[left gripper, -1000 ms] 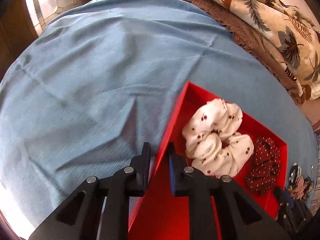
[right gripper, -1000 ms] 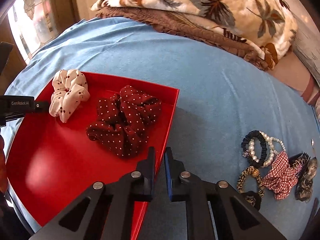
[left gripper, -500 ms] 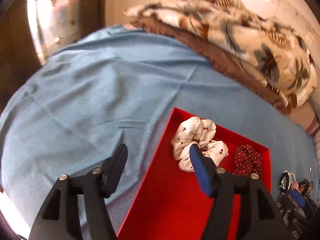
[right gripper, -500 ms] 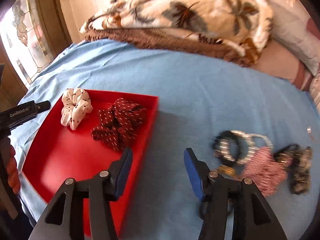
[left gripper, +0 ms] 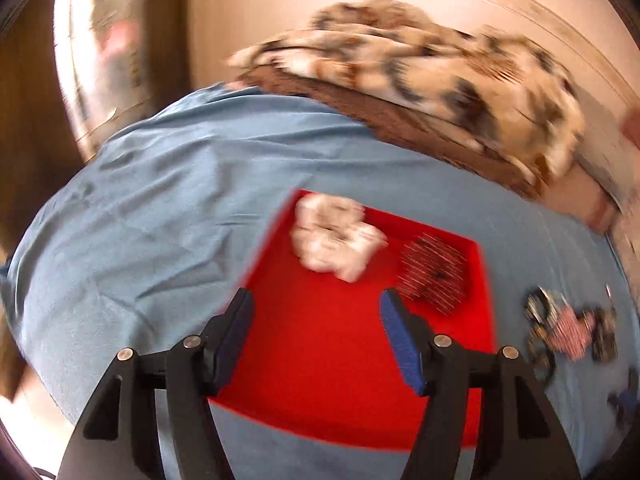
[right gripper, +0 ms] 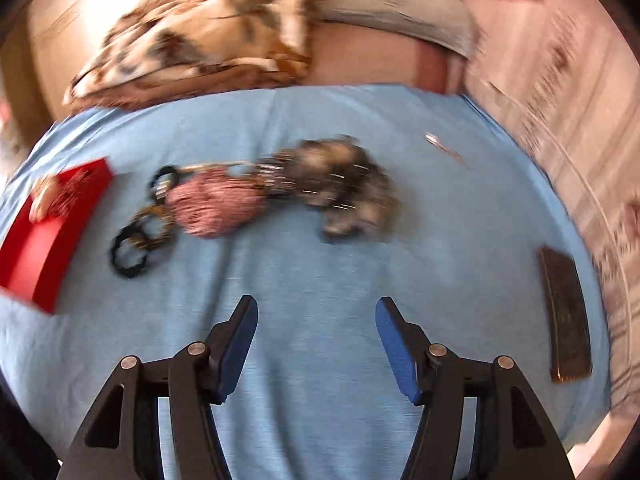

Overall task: Organize jewelry
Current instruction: 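Drop both scrunchies into the red tray by opening both tools, then grasp the black hair tie with left tool while right tool grasps plaid scrunchie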

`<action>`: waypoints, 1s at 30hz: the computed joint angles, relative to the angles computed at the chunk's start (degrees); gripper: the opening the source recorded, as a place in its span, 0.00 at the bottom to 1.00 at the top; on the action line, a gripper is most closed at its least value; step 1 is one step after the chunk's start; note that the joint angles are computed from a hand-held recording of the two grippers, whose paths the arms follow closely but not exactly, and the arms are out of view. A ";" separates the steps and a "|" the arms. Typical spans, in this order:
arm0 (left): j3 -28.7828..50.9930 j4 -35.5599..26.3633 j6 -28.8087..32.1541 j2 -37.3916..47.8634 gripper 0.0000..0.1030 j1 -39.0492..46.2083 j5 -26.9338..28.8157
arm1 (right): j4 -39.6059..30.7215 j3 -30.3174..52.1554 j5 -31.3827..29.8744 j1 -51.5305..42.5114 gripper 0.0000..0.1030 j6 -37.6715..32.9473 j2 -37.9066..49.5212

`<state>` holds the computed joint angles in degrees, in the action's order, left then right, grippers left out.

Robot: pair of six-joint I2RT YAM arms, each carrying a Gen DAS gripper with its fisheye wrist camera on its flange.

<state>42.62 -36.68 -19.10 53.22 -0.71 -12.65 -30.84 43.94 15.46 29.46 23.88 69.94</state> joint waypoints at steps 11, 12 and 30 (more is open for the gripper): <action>10.72 1.32 -11.39 21.48 0.62 -32.60 -8.07 | 9.44 -1.38 -9.71 -12.41 0.64 -4.94 1.71; 12.04 2.49 -11.47 24.64 0.62 -33.87 -7.79 | 10.09 -1.28 -10.04 -12.81 0.64 -5.30 2.15; 19.89 11.20 -9.28 46.36 0.56 -32.94 -0.26 | 23.87 8.88 -28.93 -10.07 0.64 -1.20 25.01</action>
<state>62.51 -25.48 -28.38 99.58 -33.65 -12.91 -6.97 52.82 -13.47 19.39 22.68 94.95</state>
